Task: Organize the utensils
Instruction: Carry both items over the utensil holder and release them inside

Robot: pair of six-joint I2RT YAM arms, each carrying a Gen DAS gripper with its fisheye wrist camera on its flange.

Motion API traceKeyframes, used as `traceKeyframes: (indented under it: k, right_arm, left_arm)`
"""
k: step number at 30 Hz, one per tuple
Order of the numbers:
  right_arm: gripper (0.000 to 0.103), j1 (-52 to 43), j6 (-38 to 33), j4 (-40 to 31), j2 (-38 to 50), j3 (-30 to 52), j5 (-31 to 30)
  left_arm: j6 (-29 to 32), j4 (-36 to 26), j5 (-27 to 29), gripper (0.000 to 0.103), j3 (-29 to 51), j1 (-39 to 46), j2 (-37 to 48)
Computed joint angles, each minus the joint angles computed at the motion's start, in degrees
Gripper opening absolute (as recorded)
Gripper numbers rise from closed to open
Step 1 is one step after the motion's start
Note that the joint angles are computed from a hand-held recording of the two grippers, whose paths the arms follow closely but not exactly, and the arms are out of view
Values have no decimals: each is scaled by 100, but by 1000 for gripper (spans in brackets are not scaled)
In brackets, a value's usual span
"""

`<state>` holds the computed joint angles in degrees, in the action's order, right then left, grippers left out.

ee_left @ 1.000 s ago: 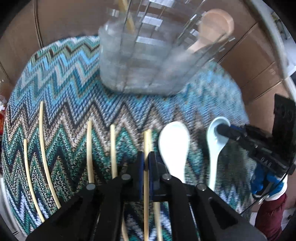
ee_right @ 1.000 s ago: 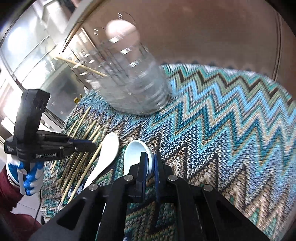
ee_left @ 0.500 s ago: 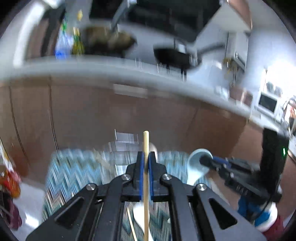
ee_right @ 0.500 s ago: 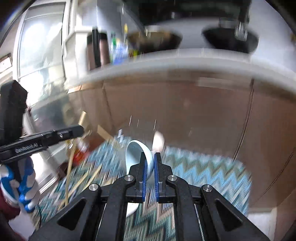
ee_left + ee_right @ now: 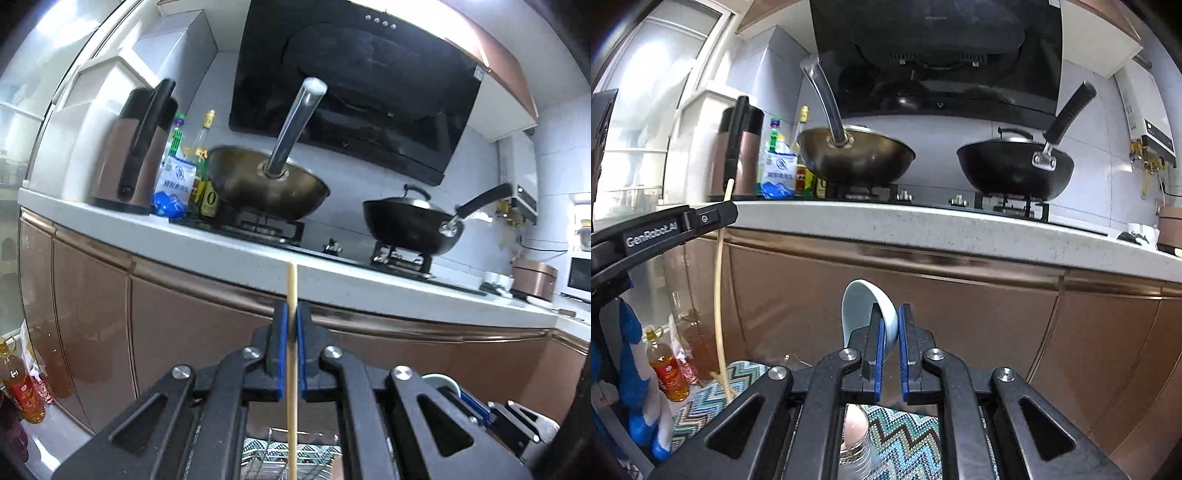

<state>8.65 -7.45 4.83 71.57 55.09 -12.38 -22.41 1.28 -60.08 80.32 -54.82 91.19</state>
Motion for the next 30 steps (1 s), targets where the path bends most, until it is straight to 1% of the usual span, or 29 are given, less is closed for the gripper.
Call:
traceKeyframes:
  k: [3, 6, 9, 15, 17, 18, 19, 20, 21, 22, 23, 24, 26, 28, 30]
  right_arm:
    - [7, -31, -5, 308, 150, -158, 64]
    - [7, 15, -21, 618, 343, -267, 141]
    - [7, 68, -33, 856, 511, -348, 173]
    - [7, 258, -158, 1133, 667, -552, 364]
    - [8, 278, -182, 1171, 691, -634, 333]
    - [8, 279, -182, 1166, 692, -667, 303]
    - [12, 278, -191, 1150, 675, -723, 262]
    - [17, 283, -199, 1132, 660, -745, 253]
    - [22, 282, -213, 1121, 613, -793, 220]
    - [30, 283, -229, 1133, 525, -865, 199]
    - [36, 283, -255, 1142, 388, -943, 190]
    - [37, 287, -269, 1108, 298, -965, 184]
    - [40, 253, -280, 945, -2, -993, 130]
    - [40, 191, -275, 696, -366, -988, 57]
    - [41, 95, -261, 336, -810, -946, -61]
  left_arm:
    - [89, 364, -92, 5, -76, 110, 263]
    - [59, 608, -55, 5, -189, 208, 418]
    - [187, 921, -139, 5, -308, 243, 551]
    - [284, 1415, -220, 5, -569, 286, 713]
    - [328, 1650, -289, 7, -748, 257, 717]
    - [317, 1686, -306, 9, -807, 242, 694]
    - [252, 1643, -270, 12, -861, 229, 642]
    - [143, 1536, -223, 20, -920, 192, 545]
    - [112, 1481, -247, 31, -935, 162, 482]
    - [180, 1518, -345, 36, -1008, 80, 364]
    - [324, 1608, -445, 43, -1082, 3, 240]
    - [445, 1668, -507, 47, -1135, -42, 133]
    - [900, 1871, -749, 53, -1258, -279, -196]
    - [1298, 2013, -980, 58, -1320, -476, -456]
    - [2215, 2584, -1399, 65, -1421, -819, -780]
